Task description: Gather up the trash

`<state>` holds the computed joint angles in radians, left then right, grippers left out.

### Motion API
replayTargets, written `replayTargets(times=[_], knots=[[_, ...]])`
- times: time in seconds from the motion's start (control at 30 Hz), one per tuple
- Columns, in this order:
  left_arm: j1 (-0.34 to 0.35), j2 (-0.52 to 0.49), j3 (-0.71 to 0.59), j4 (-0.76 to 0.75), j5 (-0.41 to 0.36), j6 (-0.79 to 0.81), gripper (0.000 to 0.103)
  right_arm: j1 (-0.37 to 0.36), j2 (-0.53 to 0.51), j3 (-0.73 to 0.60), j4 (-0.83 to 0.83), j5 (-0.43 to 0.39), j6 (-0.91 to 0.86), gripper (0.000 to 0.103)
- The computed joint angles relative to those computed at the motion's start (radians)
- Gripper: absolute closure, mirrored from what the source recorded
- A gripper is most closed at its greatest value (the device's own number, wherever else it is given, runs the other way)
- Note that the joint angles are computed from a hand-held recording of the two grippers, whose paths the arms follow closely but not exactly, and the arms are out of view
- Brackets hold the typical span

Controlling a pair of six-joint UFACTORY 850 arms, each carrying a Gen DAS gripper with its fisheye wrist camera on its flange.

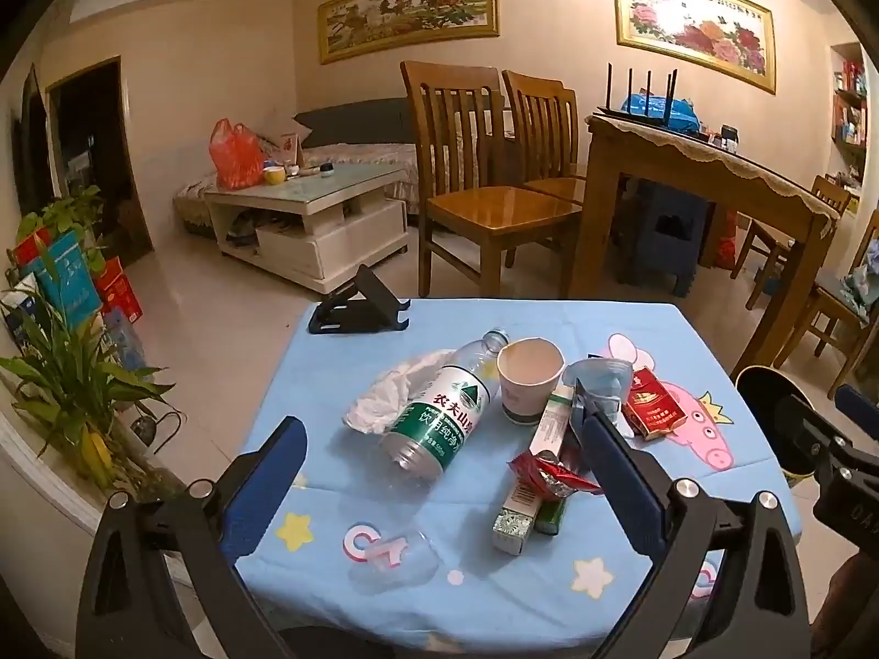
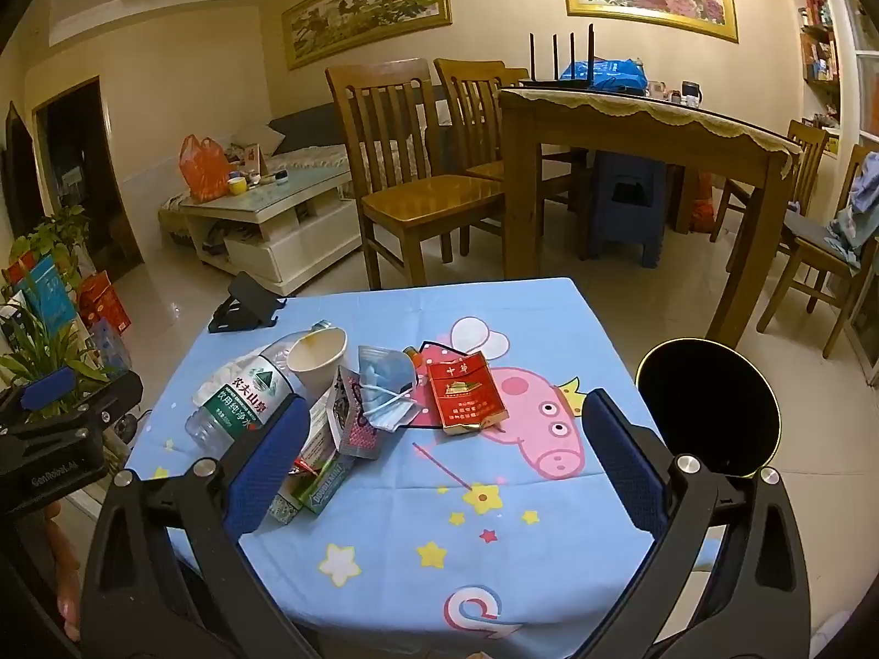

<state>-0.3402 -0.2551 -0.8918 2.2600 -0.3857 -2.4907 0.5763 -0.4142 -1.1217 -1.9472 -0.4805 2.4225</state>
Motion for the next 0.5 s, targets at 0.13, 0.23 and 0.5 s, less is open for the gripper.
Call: replayTargets(times=[0.13,0.23,0.5], knots=[[-0.018,-0.003,0.005,-0.013,-0.036,0.036,0.006,0.001,0.003,0.0,0.01,0.0,-0.016,0.005],[-0.024,-0.004,0.009,-0.001,-0.048,0.032,0.006,0.001,0.003,0.0,0.012,0.0,-0.02,0.005],[-0.031,-0.006,0.022,0.052,-0.12,-0.02,0.006,0.003,0.002,-0.002,0.015,-0.001,-0.021,0.005]])
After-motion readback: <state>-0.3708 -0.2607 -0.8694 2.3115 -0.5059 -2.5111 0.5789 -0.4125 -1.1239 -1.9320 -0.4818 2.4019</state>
